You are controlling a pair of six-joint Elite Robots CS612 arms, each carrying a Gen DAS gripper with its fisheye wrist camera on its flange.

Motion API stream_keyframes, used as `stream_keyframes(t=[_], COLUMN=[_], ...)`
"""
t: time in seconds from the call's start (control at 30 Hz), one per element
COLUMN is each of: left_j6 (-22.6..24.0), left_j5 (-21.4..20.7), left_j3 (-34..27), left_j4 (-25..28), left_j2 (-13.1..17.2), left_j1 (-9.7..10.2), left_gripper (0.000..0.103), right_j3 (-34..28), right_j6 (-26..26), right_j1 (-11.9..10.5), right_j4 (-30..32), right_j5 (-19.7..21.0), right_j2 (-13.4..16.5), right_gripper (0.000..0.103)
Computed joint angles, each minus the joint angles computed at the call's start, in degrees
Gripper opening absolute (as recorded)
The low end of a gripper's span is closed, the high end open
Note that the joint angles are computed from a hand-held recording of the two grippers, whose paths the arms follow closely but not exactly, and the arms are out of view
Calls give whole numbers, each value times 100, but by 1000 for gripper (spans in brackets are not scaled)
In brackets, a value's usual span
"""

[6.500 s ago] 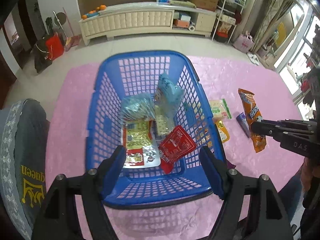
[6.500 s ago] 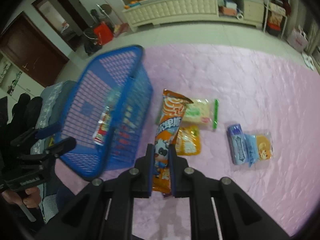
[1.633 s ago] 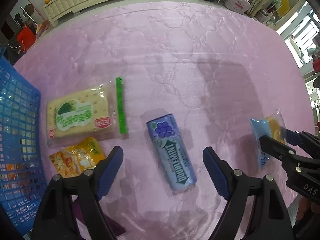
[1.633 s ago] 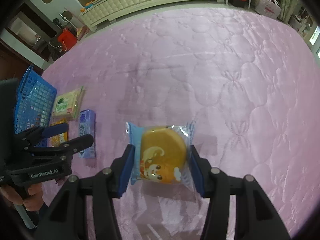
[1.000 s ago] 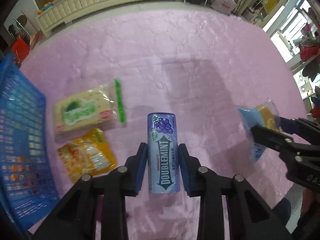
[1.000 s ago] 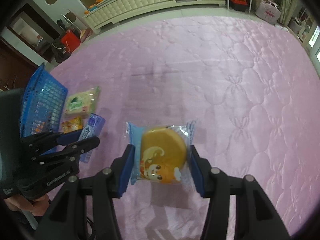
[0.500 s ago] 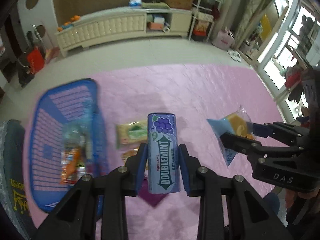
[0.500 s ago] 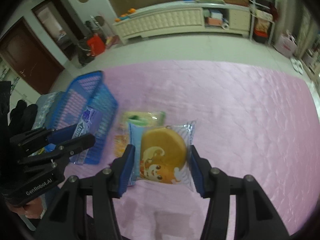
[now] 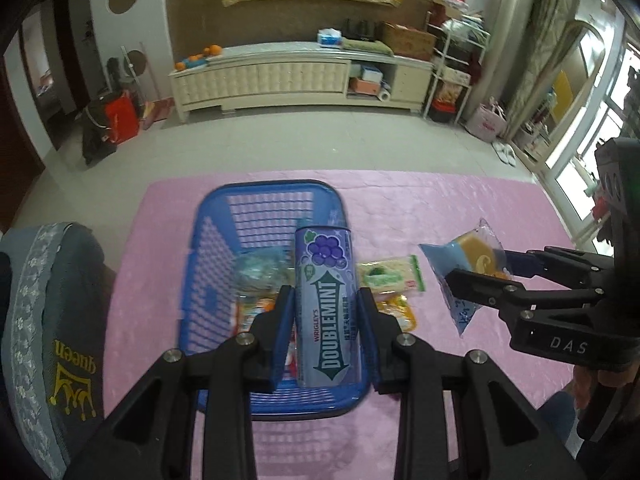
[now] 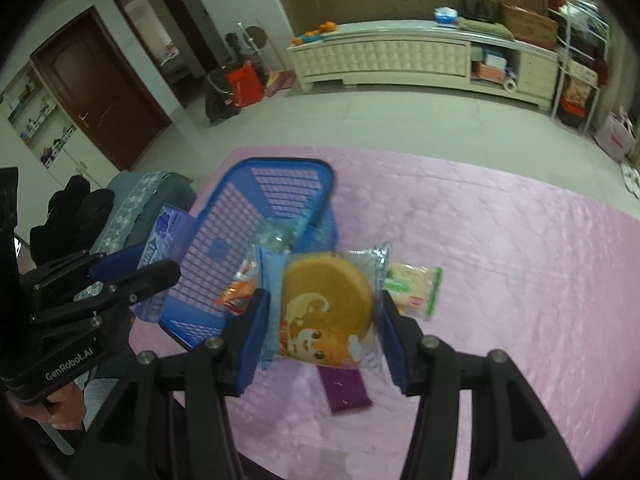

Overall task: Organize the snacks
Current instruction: 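Carry the cake pouch and Doublemint pack over the blue basket, then open the right tool to drop the cake pouch into the basket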

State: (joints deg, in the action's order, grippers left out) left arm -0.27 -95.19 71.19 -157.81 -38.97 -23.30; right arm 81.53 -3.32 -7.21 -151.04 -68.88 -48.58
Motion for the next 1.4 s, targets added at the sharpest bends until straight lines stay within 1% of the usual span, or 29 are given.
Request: stream_keyframes(t=[0.1, 0.23, 0.43, 0.5, 0.63, 0.73, 0.87, 0.9, 0.97, 1.0, 1.03, 1.17, 1.4], left_j6=[12, 59, 11, -18, -90, -65, -144, -167, -162, -145, -135, -141, -72], left_j5=[71, 140, -41, -99, -221, -303, -306, -315, -344, -332, -316, -325, -298], left_j3=[-52, -116, -407, -519, -744, -878, -978, -1001, -1002, -990, -974, -908, -832], left_j4=[22, 78, 293, 413, 663, 745, 859, 874, 871, 864, 851, 795, 692], left_j2=[34, 79, 313, 394, 562, 668, 736, 750, 753, 748, 738, 698, 646], left_j1=[92, 160, 284, 320, 361, 396, 406, 411, 423, 422, 420, 416, 381], left_gripper=[29, 29, 29, 29, 29, 29, 29, 29, 29, 29, 29, 29, 29], right_j3=[-199, -488, -933, -1083, -1322, -1434, -1476, -1503, -1488, -1459, -1445, -1335, -1242], right_j6=[-98, -286, -519, -589, -713, -678, -603, -563, -514, -494, -465, -337, -151], right_j1=[128, 279, 469, 527, 612, 628, 658, 677, 699, 694, 685, 670, 593], right_j4=[134, 420, 862, 1014, 1293, 1423, 1292, 1247, 1107, 1051, 1050, 950, 924], right_j5=[-37, -154, -388, -543, -849, -918, -1052, -1147, -1357, -1362, -1343, -1452, -1399], right_j2=[101, 262, 546, 653, 836, 927, 954, 973, 976, 964, 950, 864, 789], right_gripper=[57, 57, 57, 57, 57, 58, 58, 61, 72, 80, 86, 87, 87])
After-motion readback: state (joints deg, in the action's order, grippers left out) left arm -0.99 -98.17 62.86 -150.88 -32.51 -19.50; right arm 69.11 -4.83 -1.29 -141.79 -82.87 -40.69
